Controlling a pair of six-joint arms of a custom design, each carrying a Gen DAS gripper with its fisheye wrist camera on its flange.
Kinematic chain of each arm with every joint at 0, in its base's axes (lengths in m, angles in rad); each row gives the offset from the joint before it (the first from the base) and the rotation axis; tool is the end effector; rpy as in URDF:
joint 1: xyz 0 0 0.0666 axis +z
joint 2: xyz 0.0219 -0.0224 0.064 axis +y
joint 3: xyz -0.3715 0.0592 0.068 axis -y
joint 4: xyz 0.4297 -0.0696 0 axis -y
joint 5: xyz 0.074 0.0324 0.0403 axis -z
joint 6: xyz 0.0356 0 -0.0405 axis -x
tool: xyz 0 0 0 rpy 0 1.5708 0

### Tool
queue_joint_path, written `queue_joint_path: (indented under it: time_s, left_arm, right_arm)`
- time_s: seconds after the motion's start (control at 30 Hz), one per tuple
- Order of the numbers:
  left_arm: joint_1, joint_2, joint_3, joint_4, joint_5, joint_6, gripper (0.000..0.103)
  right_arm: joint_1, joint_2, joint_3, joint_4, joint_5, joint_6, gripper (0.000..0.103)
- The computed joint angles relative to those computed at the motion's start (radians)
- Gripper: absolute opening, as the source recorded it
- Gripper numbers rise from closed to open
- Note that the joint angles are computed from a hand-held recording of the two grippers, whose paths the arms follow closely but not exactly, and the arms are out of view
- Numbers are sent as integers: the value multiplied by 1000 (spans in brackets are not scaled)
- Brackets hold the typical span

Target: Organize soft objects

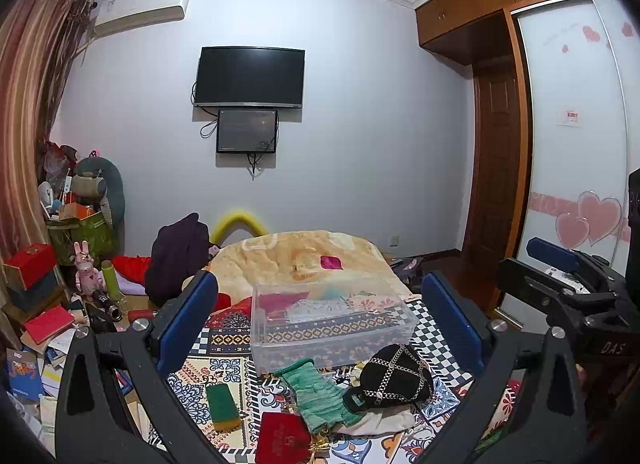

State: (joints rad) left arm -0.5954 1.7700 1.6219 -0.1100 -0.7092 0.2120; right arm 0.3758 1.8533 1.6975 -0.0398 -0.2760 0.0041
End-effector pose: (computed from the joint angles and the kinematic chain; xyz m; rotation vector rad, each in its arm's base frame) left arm 0.5796 -0.3651 0.3919 -0.1519 1.7596 0.0644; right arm 0.6677 0.2734 0.3805 -0.5342 1.7056 0.5119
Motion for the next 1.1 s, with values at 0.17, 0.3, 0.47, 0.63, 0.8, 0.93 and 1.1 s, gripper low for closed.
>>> queue_joint_path:
  time_s: [0.17, 0.3, 0.47, 0.63, 0.8, 0.93, 1.1]
  left_arm:
    - [0, 1, 0, 3, 0, -1, 103]
    - [0, 0, -1, 4, 0, 0, 103]
    - [-1, 0, -1, 3, -2, -2, 103]
    - [-2, -1, -2, 5, -5, -2, 103]
    - [-3, 1, 2, 5, -9, -3, 103]
    - [-3, 0, 2, 6, -10, -4, 103]
    - [-5, 0, 5, 6, -11, -5, 103]
  right_arm:
    - [0, -1, -2, 1, 0, 0, 103]
    - [0, 0, -1, 1, -1, 0, 103]
    - [0, -1, -1, 1, -1, -1, 103]
    - [0, -2, -2, 2, -1, -1, 103]
    - [0, -4, -3, 2, -1, -2, 103]
    - [0, -3, -2, 2, -2, -3, 103]
    - [-1, -6, -4, 5, -4, -5, 103]
